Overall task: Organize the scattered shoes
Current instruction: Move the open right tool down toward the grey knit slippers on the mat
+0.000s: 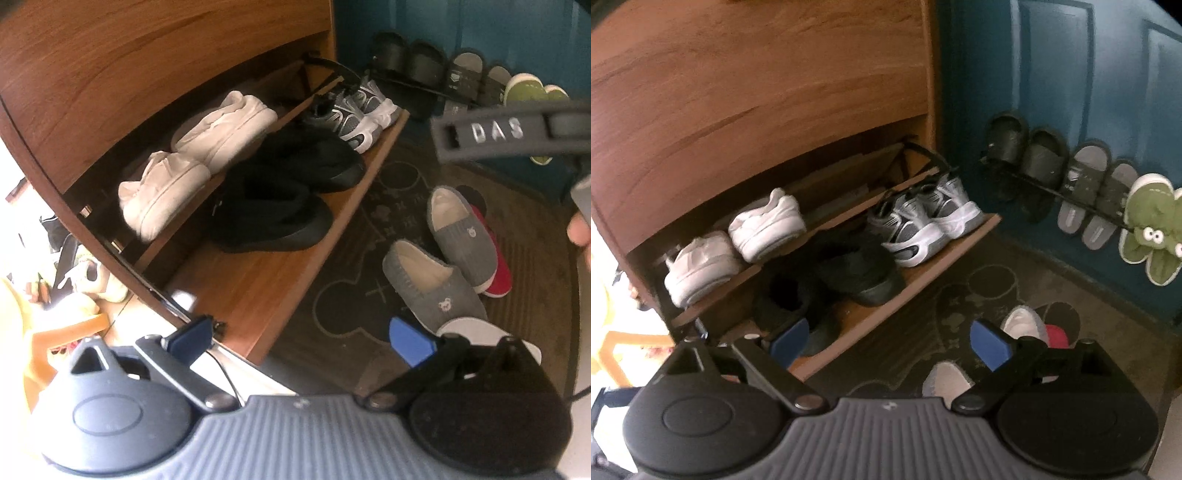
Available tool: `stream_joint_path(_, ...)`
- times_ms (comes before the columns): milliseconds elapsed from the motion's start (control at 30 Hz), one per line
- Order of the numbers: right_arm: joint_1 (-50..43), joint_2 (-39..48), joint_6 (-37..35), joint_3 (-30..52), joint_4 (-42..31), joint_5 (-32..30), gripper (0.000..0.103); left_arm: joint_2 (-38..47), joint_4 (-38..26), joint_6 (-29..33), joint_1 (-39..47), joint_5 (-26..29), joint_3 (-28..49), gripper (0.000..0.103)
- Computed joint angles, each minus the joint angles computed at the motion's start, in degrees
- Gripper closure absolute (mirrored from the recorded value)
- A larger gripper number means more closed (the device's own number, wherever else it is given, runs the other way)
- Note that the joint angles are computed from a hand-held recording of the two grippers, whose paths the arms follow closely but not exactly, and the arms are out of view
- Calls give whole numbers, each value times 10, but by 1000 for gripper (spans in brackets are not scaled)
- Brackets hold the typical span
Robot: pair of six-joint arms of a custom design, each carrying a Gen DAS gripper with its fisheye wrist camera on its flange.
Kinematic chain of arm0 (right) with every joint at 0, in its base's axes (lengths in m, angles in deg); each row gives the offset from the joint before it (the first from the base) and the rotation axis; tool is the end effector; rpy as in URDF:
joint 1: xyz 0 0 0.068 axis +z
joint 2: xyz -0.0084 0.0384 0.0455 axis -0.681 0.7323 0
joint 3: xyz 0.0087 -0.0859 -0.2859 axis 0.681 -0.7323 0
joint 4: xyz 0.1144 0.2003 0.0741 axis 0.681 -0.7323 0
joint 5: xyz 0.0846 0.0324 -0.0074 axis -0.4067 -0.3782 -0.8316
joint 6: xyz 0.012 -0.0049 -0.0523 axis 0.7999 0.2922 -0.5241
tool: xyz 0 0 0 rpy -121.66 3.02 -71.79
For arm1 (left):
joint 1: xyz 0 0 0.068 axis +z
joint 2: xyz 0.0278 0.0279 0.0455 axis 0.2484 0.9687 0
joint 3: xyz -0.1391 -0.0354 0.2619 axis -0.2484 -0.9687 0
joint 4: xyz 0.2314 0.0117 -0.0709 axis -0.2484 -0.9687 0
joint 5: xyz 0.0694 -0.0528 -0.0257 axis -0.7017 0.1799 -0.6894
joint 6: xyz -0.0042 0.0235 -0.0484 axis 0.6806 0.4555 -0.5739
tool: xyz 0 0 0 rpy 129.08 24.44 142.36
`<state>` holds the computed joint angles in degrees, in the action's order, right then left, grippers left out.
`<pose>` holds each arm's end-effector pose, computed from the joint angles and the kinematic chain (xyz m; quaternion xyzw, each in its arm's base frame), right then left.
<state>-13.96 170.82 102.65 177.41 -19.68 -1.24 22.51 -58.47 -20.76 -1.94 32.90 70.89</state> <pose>0.2765 0.1403 0.4243 0.0553 0.9185 0.0471 0.3888 0.2544 -0.0715 0.4306 0.1755 0.9406 0.0138 0.2902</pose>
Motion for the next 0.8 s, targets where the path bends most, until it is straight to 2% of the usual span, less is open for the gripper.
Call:
stream_joint_path(167,-22,-28,-6,-42,-10,-18,9,6,11,26,14,-4,-4,0)
stream_joint_path(367,-62,-98,29,-106,26,-28,8,20,2,40,15,16,17,0)
stream_joint_path(533,-78,-114,25,-122,-8,-28,8,17,9,67,15,37,16,0)
stream_joint_path(633,-75,-113,13,-136,-21,-33,9,15,10,82,8,48,3,0)
stream_joint_path(800,-63,-120,-13,-174,-14,-50,9,-11,25,154,-19,68,-56,0)
